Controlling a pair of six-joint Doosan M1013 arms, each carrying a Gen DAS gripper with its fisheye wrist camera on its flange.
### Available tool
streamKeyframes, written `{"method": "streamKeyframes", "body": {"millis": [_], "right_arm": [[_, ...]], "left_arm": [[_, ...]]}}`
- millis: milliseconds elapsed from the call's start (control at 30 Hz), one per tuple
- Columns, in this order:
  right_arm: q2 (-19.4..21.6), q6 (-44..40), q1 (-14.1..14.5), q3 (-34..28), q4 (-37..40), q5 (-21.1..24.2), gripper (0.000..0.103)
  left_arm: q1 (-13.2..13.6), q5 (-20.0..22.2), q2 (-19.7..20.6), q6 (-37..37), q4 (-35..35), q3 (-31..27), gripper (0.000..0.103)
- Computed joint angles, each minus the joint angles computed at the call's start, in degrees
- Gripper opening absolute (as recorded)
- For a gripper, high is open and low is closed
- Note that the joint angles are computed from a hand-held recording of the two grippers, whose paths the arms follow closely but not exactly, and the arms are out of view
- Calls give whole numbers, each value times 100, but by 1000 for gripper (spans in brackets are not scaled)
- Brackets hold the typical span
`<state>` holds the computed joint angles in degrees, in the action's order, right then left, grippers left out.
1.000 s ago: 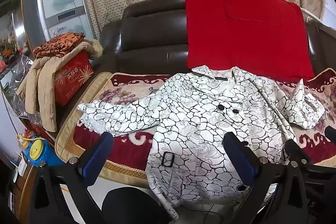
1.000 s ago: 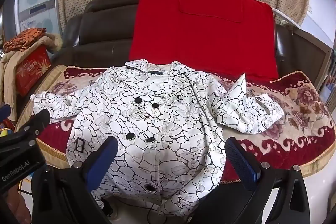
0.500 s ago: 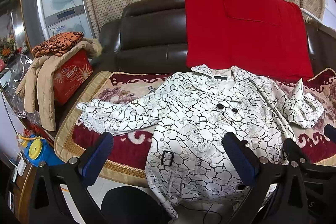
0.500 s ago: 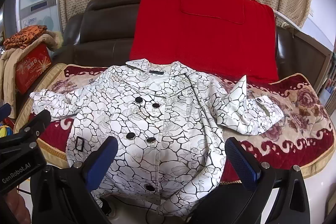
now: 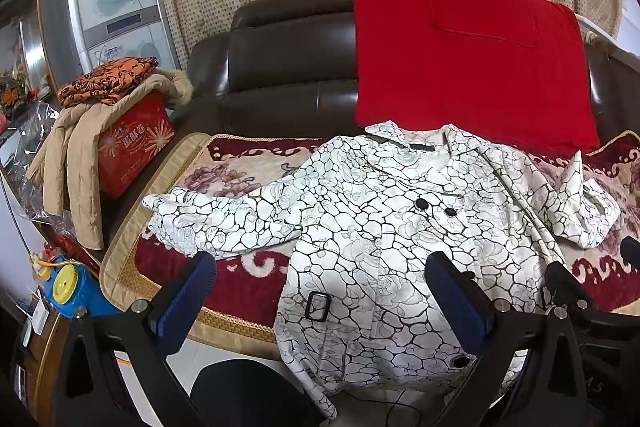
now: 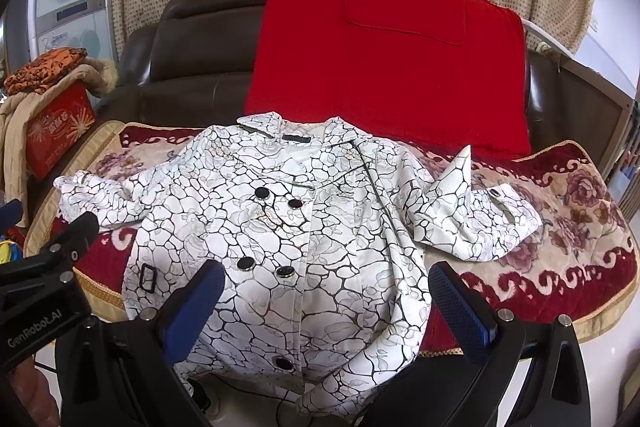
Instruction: Fold large clothes
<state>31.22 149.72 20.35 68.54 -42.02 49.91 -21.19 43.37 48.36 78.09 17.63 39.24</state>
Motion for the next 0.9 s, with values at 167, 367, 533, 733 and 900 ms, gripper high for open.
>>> {"method": "streamKeyframes", "body": {"millis": [167,367,533,733,900], "right_arm": [[46,-60,-31,-65,71,25,103],[35,4,-36,-38,34,30,103],[20,49,-19,-26,-17,46,103],[1,86,14,-18,-102,73,103],[-8,107,23,-22,-132,90,103]], "left_arm": [[5,67,65,-59,55,-101,103],[11,77,62,-74,67,-89,103],[25,28,20,-115,71,-25,103],[40,8,-5,-159,85,16,103],[53,-14,-24,-222,121,42,103]]}}
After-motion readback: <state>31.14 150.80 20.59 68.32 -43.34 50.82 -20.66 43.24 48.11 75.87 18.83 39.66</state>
